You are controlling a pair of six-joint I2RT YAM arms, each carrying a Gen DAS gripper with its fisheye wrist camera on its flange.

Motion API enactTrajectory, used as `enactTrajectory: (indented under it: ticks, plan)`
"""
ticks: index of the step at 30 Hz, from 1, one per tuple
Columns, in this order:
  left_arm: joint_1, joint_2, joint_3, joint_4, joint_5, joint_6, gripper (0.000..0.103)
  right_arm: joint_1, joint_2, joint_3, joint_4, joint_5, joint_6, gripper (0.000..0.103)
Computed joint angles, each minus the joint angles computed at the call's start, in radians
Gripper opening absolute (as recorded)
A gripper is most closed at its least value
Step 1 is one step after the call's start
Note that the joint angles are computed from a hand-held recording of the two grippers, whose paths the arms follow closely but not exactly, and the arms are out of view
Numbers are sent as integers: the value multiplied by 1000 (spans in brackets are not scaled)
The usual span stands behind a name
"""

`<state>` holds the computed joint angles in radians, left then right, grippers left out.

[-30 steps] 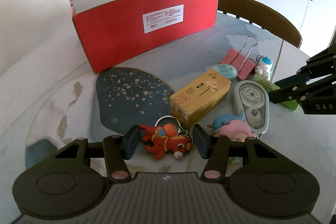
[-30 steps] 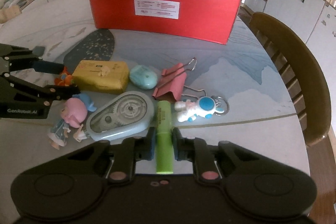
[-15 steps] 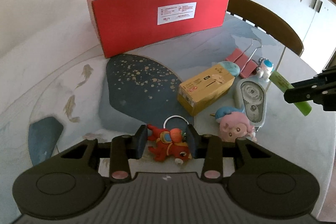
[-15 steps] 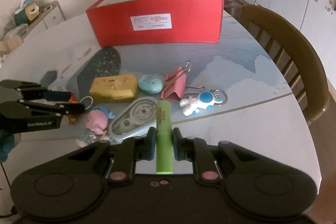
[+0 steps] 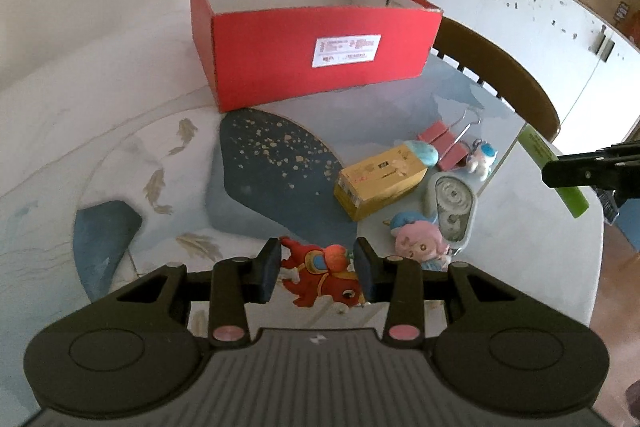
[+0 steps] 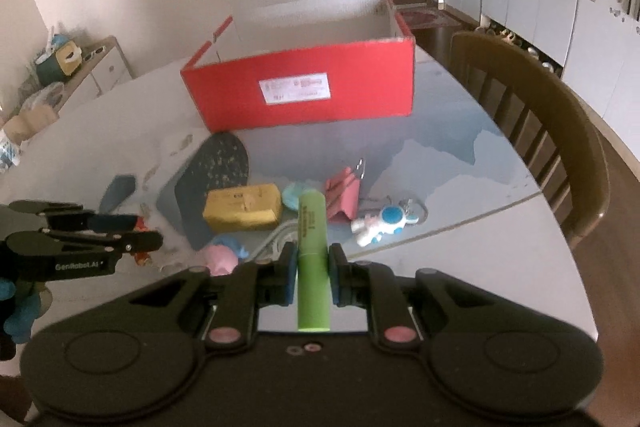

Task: Organize rigid objects
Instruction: 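Carry the plush keychain and highlighter over the red box with both tools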

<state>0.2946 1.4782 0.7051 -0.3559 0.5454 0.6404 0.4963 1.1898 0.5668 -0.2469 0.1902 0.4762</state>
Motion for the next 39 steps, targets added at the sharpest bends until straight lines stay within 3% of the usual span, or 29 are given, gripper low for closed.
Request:
enactTrajectory:
  ticks: [10,23,39]
  plan:
    - [-17,-25,142,-138,-31,-90,39,-56,12,100,-67,-6,-25,16]
    - [-132,37,338,-152,-88,-230,39,-210,136,289,-91,-97,-129,16]
    - [-280,234,699,-127,-179,-390,39,-316,367,566,-47,-163,-264,16]
